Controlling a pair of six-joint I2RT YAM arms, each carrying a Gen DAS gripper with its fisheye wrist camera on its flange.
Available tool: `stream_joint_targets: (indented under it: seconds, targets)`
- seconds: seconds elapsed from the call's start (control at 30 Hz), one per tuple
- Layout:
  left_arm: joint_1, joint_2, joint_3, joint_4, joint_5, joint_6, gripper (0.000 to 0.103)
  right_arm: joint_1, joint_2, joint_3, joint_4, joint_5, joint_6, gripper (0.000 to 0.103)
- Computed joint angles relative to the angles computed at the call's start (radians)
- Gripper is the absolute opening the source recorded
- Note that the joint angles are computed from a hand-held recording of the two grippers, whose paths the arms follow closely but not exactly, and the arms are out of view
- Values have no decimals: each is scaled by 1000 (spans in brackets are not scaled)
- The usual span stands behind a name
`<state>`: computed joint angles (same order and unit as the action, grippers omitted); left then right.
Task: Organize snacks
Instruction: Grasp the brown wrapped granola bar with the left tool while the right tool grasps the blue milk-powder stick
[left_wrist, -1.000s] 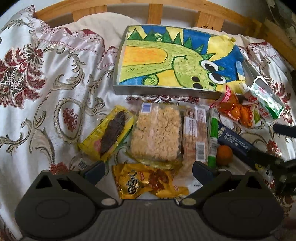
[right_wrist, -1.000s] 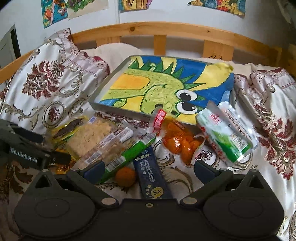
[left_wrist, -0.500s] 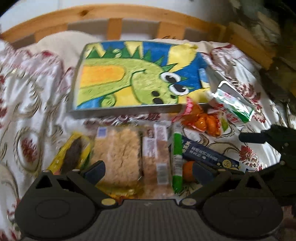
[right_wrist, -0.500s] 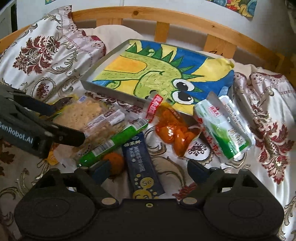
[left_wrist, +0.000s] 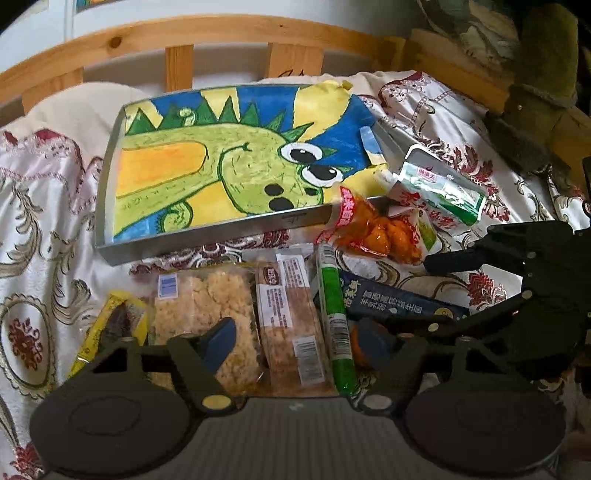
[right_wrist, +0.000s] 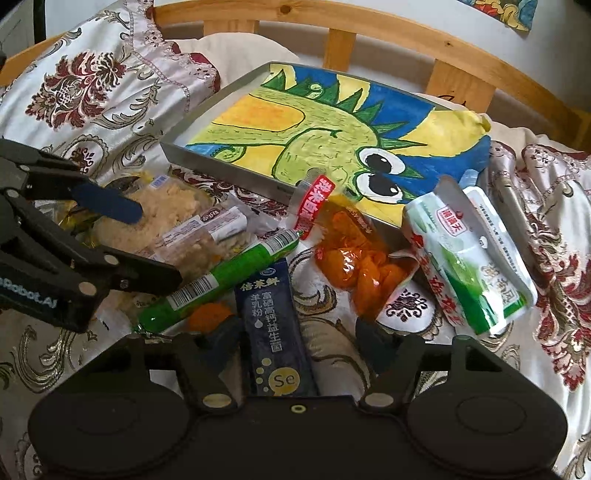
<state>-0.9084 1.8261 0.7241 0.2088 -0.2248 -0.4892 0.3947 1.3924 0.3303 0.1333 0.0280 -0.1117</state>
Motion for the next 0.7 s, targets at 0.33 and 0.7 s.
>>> stream_joint_targets:
  seconds: [0.33,0.7]
  targets:
    - [41,56,51,-41,64,0,46,-9,15,17,-14,-56,-17,49]
    - [79,104,88,-39,89,-82,44,8,119,17,106,-32,-17,48]
